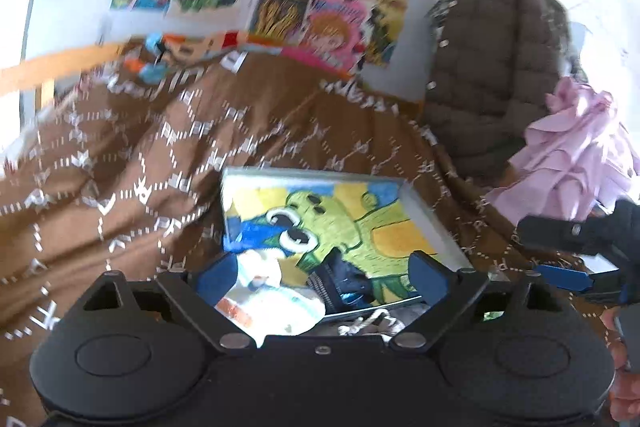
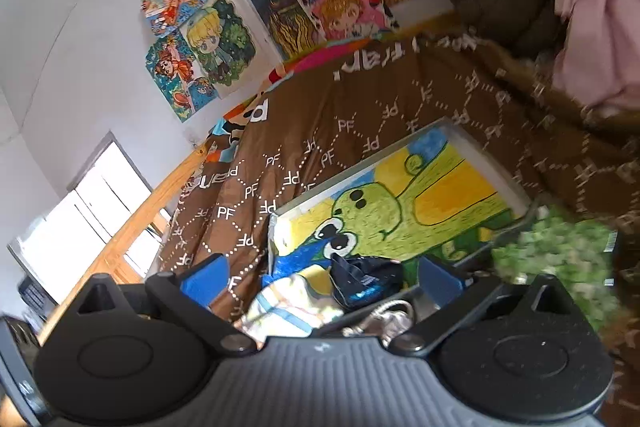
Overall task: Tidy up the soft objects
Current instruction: 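Release the navy cloth into the tray while the left tool drops the striped towel beside it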
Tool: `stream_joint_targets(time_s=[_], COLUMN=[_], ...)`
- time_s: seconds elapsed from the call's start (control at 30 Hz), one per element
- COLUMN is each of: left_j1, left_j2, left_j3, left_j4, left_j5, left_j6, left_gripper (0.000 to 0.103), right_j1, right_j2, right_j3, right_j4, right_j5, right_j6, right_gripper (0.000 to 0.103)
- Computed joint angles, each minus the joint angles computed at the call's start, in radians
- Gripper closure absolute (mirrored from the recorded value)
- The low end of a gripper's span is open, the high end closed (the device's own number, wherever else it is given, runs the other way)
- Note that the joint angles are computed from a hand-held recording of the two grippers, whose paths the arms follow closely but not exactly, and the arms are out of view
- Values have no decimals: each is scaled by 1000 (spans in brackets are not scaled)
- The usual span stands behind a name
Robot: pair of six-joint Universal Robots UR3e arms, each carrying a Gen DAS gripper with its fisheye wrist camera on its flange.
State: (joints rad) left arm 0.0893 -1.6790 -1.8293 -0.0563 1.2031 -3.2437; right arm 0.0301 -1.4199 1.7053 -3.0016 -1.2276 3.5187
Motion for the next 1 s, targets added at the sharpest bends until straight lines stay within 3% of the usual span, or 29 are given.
stream_joint_targets(time_s=[0.23,0.4,0.6,0.77,0.83,1.0], left_j1=[-15,-60,-83,-119,-147,-273], left_j2=[196,344,519,593,601,532], left_j3=[-193,-324,-446,-471,-466,-416], left_j4=[61,74,34,-70,-121,-191], left_j5=[-15,36,59,84,95,196], left_j6=[-4,7,5,50,86,185], left_gripper=[5,1,1,1,1,1], right_j1=[129,251,314,374,349,164], right_j2=[-255,-345,-478,-571,-623,-752], right_j3=[307,464,542,538,544,573], right_j4=[-143,-287,-179,60,150,337], right_j5=[-258,-437,-536,-662,-637,-452], right_j6=[-148,-213,-198,-139,-90,-32], right_gripper=[0,0,0,0,0,0])
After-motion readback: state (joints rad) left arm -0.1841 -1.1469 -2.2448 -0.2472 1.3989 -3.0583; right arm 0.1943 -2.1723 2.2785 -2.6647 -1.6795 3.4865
